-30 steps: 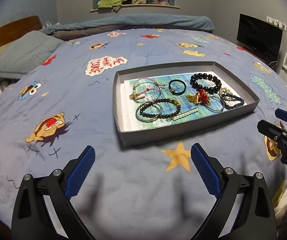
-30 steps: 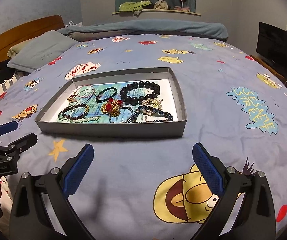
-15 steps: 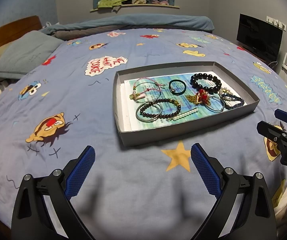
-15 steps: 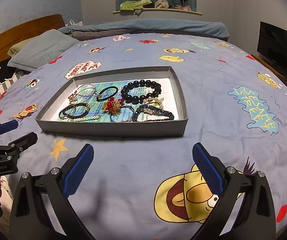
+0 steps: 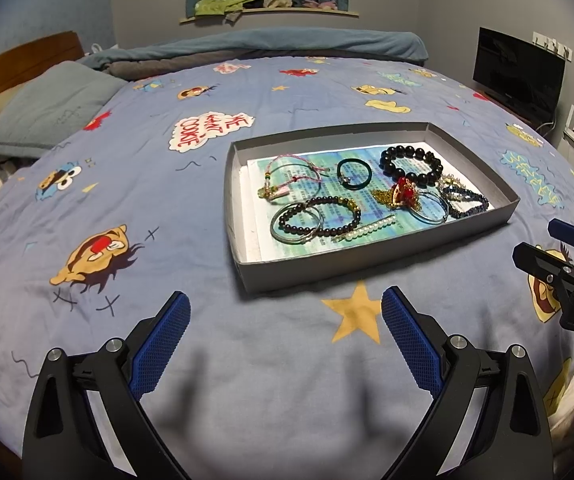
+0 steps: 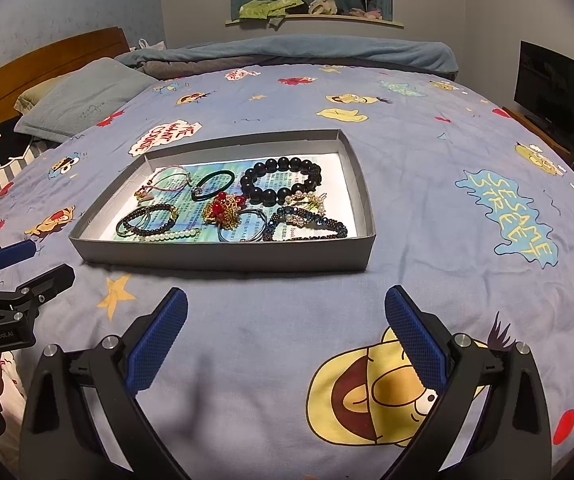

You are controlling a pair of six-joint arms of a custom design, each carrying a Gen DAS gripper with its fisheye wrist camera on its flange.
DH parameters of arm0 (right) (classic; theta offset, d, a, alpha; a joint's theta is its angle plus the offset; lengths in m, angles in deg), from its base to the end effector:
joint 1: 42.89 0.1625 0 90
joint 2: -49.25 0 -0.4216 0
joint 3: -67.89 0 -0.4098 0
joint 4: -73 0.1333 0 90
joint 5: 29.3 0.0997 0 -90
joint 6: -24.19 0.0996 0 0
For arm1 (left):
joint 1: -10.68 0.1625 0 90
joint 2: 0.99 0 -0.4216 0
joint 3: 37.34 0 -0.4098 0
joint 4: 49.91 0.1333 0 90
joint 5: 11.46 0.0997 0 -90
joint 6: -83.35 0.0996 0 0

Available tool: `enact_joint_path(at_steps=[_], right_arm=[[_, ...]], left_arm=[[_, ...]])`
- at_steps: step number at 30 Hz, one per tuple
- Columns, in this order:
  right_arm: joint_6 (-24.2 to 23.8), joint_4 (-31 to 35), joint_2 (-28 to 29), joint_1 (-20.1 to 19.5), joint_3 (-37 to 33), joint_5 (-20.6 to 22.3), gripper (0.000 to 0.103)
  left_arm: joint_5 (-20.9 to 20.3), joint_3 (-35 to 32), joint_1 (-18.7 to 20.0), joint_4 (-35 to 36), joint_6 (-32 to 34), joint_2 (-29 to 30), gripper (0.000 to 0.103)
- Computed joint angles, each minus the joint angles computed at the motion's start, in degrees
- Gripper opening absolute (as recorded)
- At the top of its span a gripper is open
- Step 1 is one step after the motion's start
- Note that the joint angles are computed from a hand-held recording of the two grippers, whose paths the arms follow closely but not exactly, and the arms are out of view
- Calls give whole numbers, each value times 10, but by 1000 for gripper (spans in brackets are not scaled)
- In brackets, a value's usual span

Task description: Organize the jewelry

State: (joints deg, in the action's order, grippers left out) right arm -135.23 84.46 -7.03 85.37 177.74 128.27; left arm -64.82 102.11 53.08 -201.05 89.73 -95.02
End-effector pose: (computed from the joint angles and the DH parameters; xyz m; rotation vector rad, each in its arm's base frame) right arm 0.2820 -0.2910 0.1069 0.0151 -2.0901 1.0783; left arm -0.1474 -0.3956 0.2413 1.0600 2.3398 -0.6306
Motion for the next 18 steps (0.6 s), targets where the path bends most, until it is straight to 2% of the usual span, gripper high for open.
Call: enact_joint_path(at_steps=[18], right_arm=[[-1,-2,-1,-8,3,-7,98]], left_arm=[[-3,-3,8,0,-3,8,96]])
